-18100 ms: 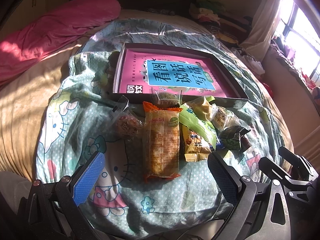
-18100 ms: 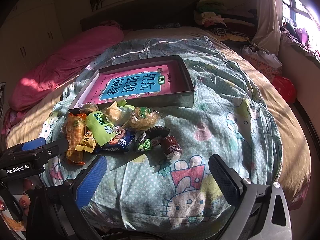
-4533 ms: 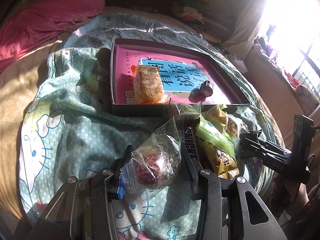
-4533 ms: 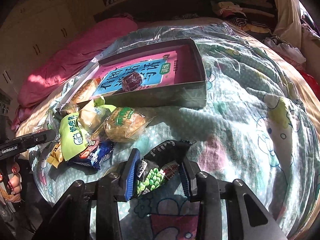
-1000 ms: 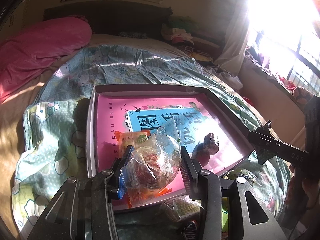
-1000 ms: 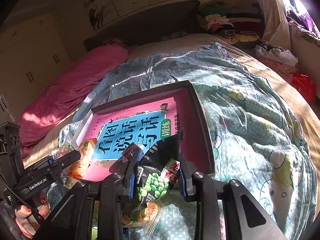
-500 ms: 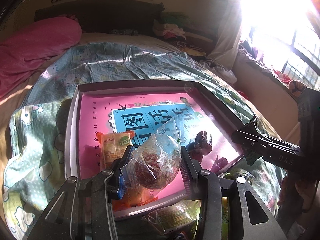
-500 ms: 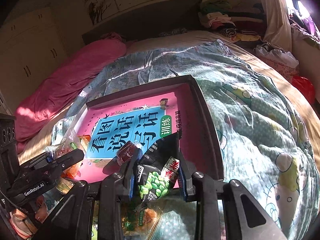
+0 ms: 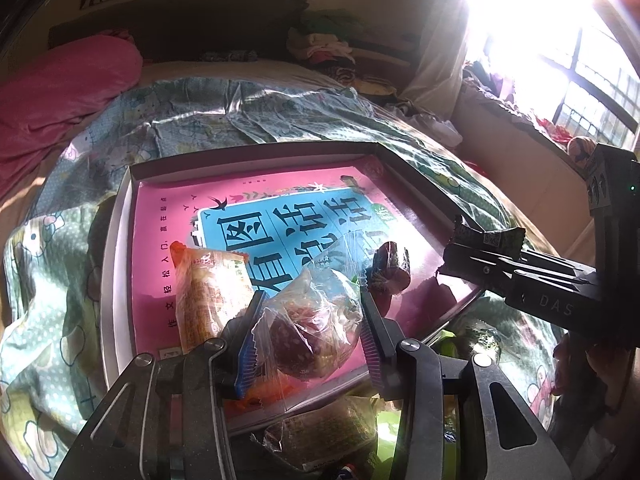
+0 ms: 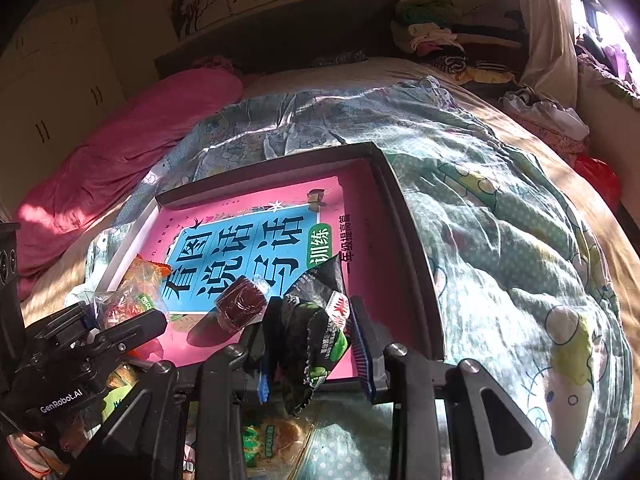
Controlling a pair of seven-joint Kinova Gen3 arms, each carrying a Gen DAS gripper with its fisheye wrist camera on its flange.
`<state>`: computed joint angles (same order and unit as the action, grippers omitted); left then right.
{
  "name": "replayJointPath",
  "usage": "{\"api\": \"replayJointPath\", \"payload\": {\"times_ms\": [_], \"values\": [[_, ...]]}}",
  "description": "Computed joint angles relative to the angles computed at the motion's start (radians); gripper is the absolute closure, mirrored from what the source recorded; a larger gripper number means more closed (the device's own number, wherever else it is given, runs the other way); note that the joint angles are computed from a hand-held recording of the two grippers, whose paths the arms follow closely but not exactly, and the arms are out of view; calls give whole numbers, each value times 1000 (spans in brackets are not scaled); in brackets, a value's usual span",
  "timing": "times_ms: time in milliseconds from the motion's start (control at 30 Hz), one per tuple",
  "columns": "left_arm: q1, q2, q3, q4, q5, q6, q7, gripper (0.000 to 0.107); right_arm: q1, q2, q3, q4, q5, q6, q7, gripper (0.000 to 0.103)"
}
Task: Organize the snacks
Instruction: 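Lower the sweets bag and pea snack bag over the tray with both tools, then open both tools to drop the sweets bag and pea snack bag into the tray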
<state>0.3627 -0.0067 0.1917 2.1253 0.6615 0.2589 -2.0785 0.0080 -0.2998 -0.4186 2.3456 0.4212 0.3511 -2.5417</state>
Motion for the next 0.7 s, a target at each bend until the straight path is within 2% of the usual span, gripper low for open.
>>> {"api": "replayJointPath", "payload": {"times_ms": [133,467,700], "values": [[4,3,5,-3,-43,-2,36,62,5,-10,-1,-5,3,27,-11,70],[-2,7,3,-11,-56,25,45,62,9,-82,8,-1,-29,63,7,62],[-8,4,2,-11,-36,36,29,62,-11,-120,43,6,-93,80,79,62]]}}
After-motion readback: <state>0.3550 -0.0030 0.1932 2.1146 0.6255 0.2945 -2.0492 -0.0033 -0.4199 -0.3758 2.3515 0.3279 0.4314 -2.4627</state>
